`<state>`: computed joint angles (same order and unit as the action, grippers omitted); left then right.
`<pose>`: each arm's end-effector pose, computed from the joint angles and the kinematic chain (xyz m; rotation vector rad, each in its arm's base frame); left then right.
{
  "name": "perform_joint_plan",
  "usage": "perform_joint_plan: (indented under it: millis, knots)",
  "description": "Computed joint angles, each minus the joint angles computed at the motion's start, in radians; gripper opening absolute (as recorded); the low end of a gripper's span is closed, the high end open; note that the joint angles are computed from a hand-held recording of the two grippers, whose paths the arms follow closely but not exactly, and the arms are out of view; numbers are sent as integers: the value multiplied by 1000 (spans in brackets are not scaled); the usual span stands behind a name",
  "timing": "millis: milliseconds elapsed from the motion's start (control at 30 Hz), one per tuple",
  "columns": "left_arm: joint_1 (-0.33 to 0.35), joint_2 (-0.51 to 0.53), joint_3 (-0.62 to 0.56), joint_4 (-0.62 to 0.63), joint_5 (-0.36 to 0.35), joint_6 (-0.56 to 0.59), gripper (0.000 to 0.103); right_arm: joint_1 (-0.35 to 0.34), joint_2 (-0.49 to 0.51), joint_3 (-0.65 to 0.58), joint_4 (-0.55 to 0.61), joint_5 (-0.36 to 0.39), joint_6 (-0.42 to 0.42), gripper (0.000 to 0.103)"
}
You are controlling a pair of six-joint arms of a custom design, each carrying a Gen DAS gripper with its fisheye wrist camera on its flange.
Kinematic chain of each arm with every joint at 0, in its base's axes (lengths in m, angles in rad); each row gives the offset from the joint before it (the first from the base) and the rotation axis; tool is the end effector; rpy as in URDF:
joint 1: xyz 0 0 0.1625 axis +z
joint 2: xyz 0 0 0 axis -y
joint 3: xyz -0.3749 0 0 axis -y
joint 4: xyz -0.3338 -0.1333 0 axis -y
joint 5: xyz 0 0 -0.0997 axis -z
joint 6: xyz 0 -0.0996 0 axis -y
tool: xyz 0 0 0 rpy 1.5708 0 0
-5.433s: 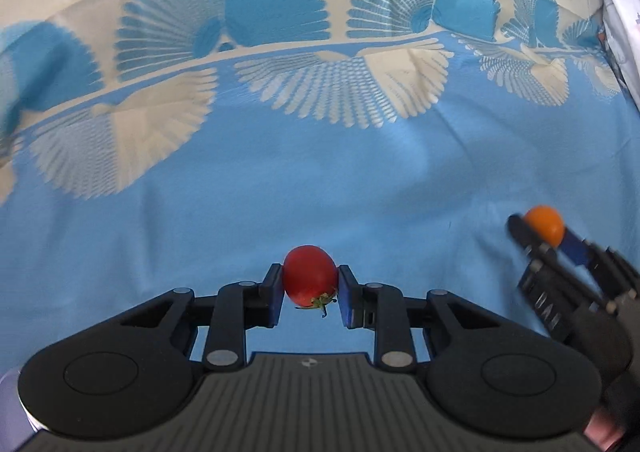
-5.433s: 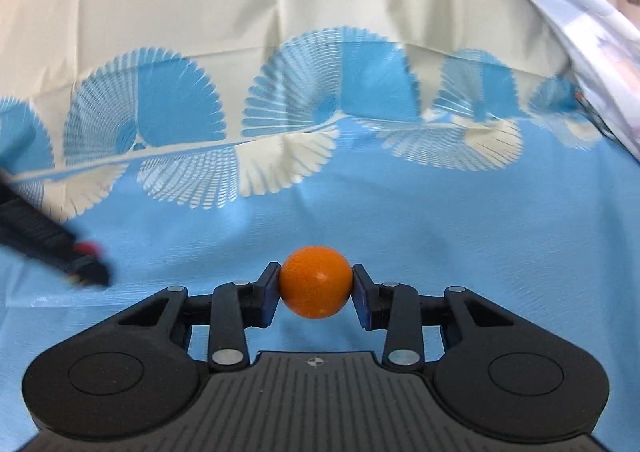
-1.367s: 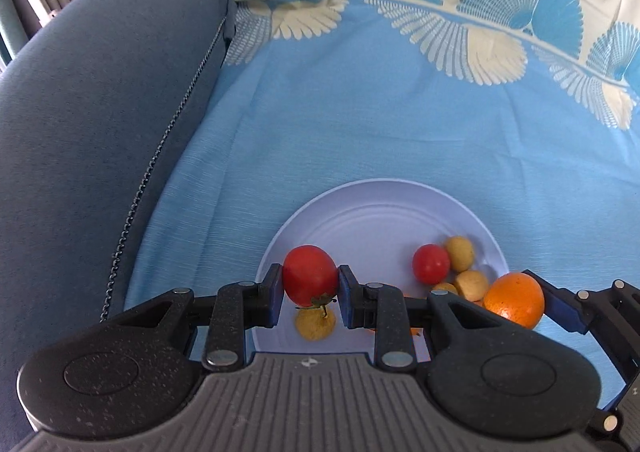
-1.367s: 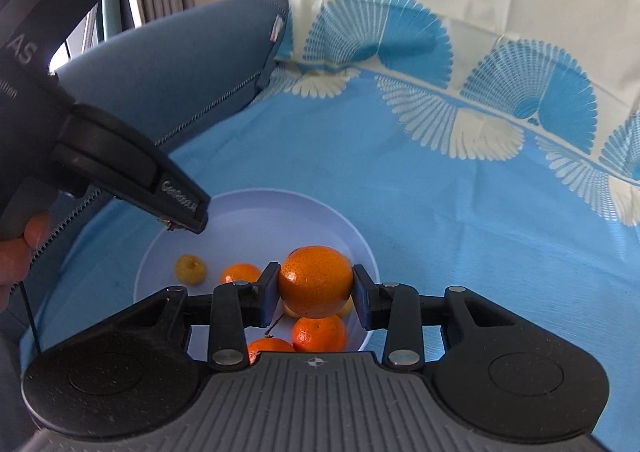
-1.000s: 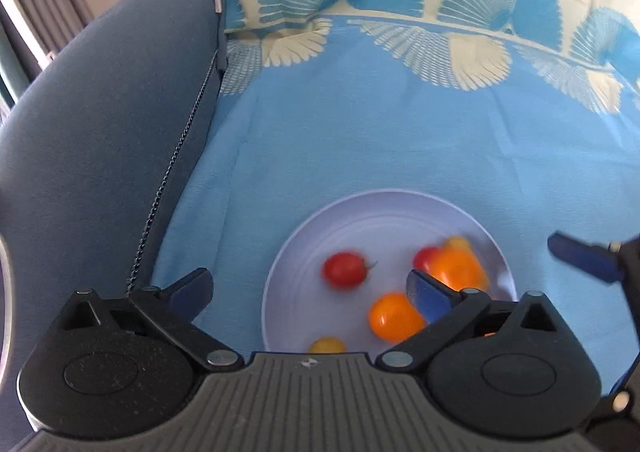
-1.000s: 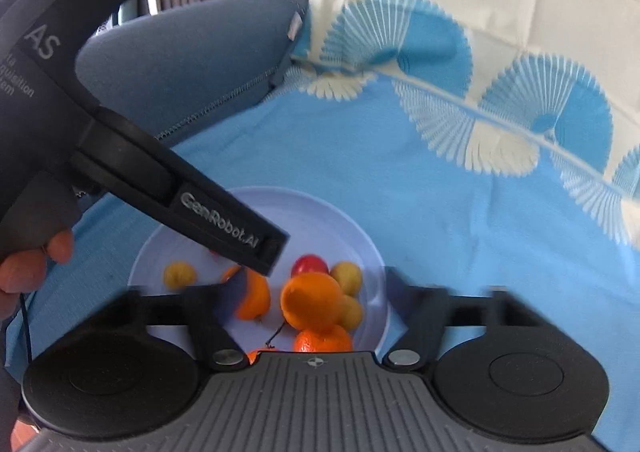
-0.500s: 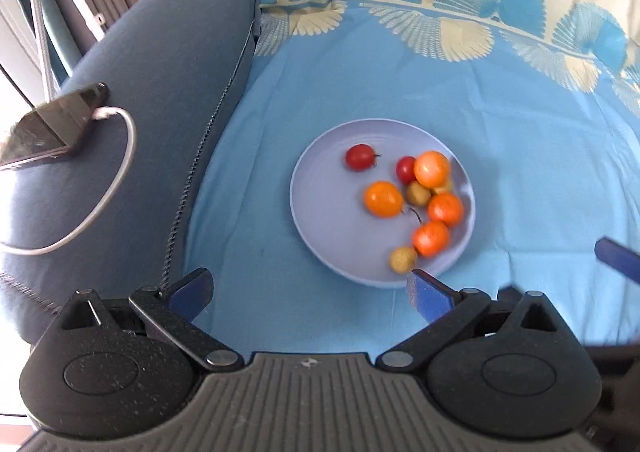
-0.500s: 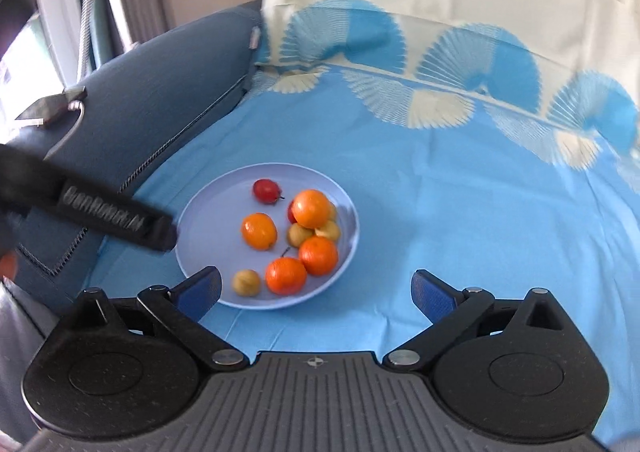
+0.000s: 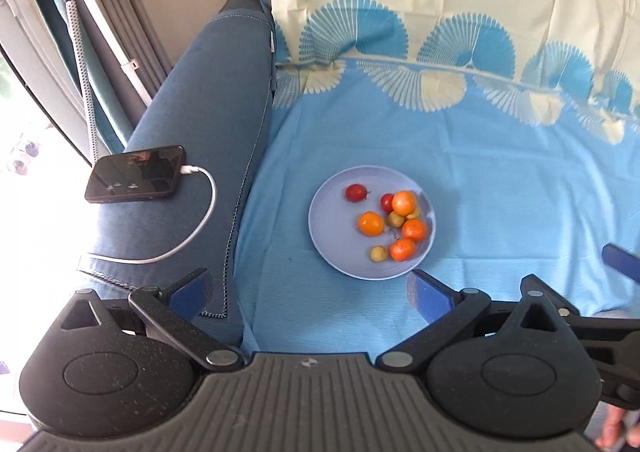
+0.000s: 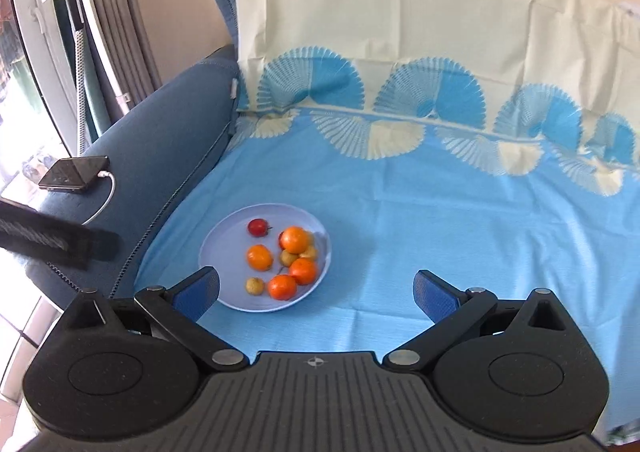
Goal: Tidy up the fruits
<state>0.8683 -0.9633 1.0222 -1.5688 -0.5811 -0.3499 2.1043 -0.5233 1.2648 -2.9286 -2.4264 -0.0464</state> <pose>-0.2504 -0.6310 0.3900 0.4216 2.1604 -0.5385 0.4009 -0.5646 0.1287 0.3351 -2.2815 0.9559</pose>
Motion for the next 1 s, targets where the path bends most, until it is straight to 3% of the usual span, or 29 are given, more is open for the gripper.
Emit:
perform_joint_plan:
  millis: [133,333,433,1000]
  knots:
    - [-32,14,-149,112,-26,-18,103,17,-27,-13,53,-16,58,102]
    - [-90,-17,-172,107,44,23,103,35,-14,-67,81,-34,42,102]
    - [-87,-14,-214,138,17,13,103,42,-3,-87,83,-42,20,102]
    - [-98,-44,-157,57,22,66,103,49,10,-110,95,-59,13,102]
